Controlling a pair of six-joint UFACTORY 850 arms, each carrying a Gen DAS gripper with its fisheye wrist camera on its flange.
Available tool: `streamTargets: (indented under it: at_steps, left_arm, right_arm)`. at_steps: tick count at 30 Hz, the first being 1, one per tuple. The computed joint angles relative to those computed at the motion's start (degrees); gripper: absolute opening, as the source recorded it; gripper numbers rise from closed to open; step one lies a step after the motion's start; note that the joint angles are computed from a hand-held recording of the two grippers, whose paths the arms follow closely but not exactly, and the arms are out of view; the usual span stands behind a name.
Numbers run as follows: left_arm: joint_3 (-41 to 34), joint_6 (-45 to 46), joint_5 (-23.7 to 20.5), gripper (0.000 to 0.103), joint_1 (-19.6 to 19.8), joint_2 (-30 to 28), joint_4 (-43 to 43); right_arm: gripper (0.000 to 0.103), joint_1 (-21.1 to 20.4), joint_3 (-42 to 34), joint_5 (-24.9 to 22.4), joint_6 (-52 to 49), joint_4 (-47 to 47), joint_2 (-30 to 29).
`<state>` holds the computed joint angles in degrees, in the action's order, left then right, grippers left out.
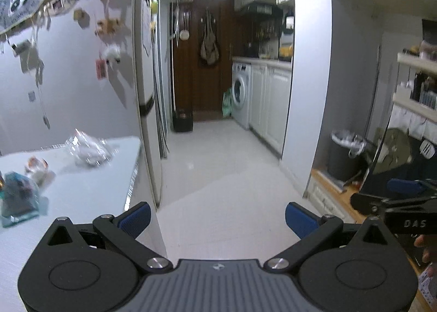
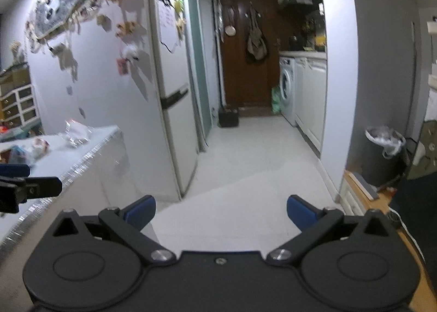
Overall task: Collect trash
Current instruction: 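Lift both open tools away from the bin back toward the table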
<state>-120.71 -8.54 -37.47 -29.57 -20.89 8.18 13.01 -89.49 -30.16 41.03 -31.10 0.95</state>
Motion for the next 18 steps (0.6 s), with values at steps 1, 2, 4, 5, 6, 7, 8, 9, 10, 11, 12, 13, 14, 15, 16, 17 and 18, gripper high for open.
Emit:
streamTargets:
  at_steps: [1, 2, 4, 5, 6, 7, 8, 9, 10, 11, 12, 13, 14, 15, 16, 17, 18]
  left_arm:
    - [0.53, 0.26, 0.65, 0.103, 0.13, 0.81, 0.02]
    - [1.20, 0.91, 1.36, 0.103, 0.34, 1.77, -0.24]
    - [2.42, 2.96, 2.55, 0.103, 1.05, 3.46, -1.48]
    - [3.02, 3.76, 3.10, 0.103, 1.34, 4.32, -1.64]
    - [3.56, 4.28, 3.70, 0.103, 1.62, 5.00, -1.58]
    - [4.38, 4.96, 4.33, 0.103, 2.07, 6.04, -1.57]
    - [5.01, 5.45, 4.85, 0.103, 2.50, 6.92, -1.43]
    - [5.45, 5.74, 5.23, 0.103, 2.82, 7.56, -1.28]
    - [5.95, 6.47, 5.69, 0.103, 3.45, 8.30, -1.44]
    - [6.41, 7.01, 6.07, 0.103, 3.99, 8.99, -1.48]
    - [7.34, 7.26, 6.60, 0.103, 4.48, 9.94, -1.27]
    - [7.76, 7.74, 6.99, 0.103, 5.17, 10.55, -1.19]
    - [8.03, 8.08, 7.22, 0.103, 5.83, 11.03, -0.93]
    - [8.42, 8.34, 7.47, 0.103, 6.50, 11.53, -0.67]
    - [8.76, 8.45, 7.63, 0.103, 7.35, 12.03, -0.28]
    - [9.11, 8.29, 7.77, 0.103, 8.06, 12.44, 0.33]
    - [9.28, 8.13, 7.85, 0.103, 8.95, 12.70, 0.96]
  right_arm:
    - [0.103, 0.52, -0.36, 0.39, 0.33, -0.52, 0.05]
    - [0.103, 1.09, -0.59, 0.65, 0.90, -1.18, 0.15]
    - [0.103, 2.14, -1.46, 1.01, 0.64, -1.71, 0.18]
    - [0.103, 2.74, -1.82, 1.14, 0.66, -2.32, 0.14]
    - [0.103, 3.47, -2.24, 1.42, 0.91, -3.39, 0.10]
    - [0.103, 4.16, -2.70, 1.58, 1.26, -4.35, -0.03]
    - [0.103, 4.73, -3.10, 1.88, 1.44, -4.89, -0.16]
    - [0.103, 5.35, -3.67, 2.00, 1.74, -5.35, -0.40]
    - [0.103, 5.92, -4.06, 2.49, 1.97, -5.62, -0.50]
    - [0.103, 6.47, -4.38, 3.14, 2.10, -5.68, -0.58]
    - [0.103, 7.13, -4.65, 3.66, 2.49, -6.10, -0.72]
    - [0.103, 7.57, -5.18, 3.99, 2.17, -6.06, -1.03]
    - [0.103, 8.27, -5.93, 4.00, 2.03, -6.48, -1.45]
    - [0.103, 9.12, -6.59, 4.07, 2.27, -7.60, -1.89]
    - [0.103, 9.84, -7.05, 4.19, 2.84, -8.89, -2.22]
    - [0.103, 10.52, -7.41, 4.25, 3.59, -10.11, -2.49]
    - [0.103, 11.23, -7.94, 4.51, 3.98, -10.90, -2.91]
